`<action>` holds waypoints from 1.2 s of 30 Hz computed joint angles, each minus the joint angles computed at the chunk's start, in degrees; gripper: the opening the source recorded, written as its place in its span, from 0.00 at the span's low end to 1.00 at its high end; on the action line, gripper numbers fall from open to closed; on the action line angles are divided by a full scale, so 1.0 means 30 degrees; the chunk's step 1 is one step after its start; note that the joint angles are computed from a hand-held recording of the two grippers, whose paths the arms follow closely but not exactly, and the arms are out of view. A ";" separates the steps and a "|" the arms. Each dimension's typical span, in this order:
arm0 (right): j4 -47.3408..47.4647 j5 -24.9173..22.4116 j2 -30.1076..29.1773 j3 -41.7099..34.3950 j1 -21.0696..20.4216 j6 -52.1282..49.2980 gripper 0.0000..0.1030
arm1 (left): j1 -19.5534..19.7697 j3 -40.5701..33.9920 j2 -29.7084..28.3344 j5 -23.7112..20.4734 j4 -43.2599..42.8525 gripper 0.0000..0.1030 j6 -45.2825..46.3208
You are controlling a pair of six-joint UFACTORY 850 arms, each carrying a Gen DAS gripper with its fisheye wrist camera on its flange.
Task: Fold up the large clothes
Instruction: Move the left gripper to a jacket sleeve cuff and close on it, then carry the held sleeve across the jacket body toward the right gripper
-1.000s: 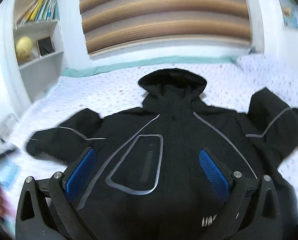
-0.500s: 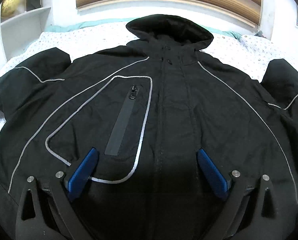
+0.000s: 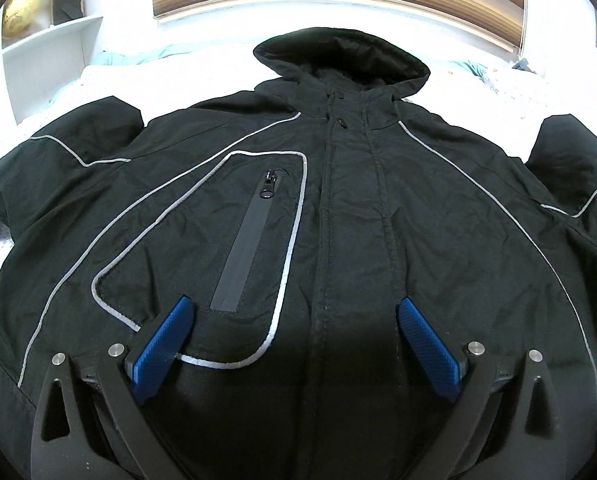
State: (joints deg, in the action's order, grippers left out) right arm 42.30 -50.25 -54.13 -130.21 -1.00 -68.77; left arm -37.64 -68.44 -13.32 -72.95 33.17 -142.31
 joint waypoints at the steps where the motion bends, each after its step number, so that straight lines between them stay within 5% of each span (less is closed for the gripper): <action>1: 0.0000 0.0000 0.0000 0.0000 0.0000 0.0000 1.00 | 0.0198 0.0660 0.0368 0.1030 0.0206 0.98 -0.0306; 3: 0.0002 0.0127 0.0126 0.0232 0.0030 -0.0049 1.00 | 0.0318 0.1190 0.0663 0.1522 0.0928 0.88 -0.0412; 4: 0.0018 0.0123 0.0112 0.0208 0.0029 -0.0042 1.00 | 0.0210 0.1106 0.0647 0.1182 0.1569 0.62 -0.0316; 6: 0.0069 0.0125 0.0109 0.0207 0.0024 -0.0046 1.00 | 0.0139 0.0477 0.0344 0.0054 0.1954 0.32 0.0868; 7: 0.0075 0.0134 0.0118 0.0224 0.0026 -0.0051 1.00 | -0.0008 0.0067 0.0227 -0.0822 0.2411 0.25 0.1467; 12: -0.0043 0.0082 0.0083 0.0153 0.0032 0.0015 1.00 | -0.0631 -0.1016 -0.0030 -0.5421 0.2692 0.23 0.1842; 18: 0.0086 0.0104 0.0008 0.0052 0.0013 -0.0046 1.00 | 0.0608 0.0058 -0.0019 -0.2903 0.0709 0.23 0.3984; 23: 0.0063 0.0049 0.0005 0.0025 0.0007 -0.0014 1.00 | -0.1197 -0.0651 0.0216 -0.2895 0.4539 0.23 0.2871; 26: 0.0173 0.0006 -0.0020 0.0004 -0.0020 -0.0026 1.00 | -0.2071 -0.2446 -0.0252 -0.2602 0.7487 0.23 0.3660; 30: 0.0268 -0.0179 -0.0158 -0.0211 -0.0068 0.0024 1.00 | -0.2736 -0.5654 -0.1911 0.0562 1.1483 0.22 0.5562; 33: 0.0192 -0.0207 -0.0131 -0.0178 -0.0037 0.0207 1.00 | -0.2490 -0.8430 -0.3797 0.3711 1.2168 0.21 0.7498; 36: 0.0155 -0.0226 -0.0169 -0.0254 -0.0038 0.0240 1.00 | -0.2126 -1.2640 -0.6896 0.4471 1.0420 0.18 1.1656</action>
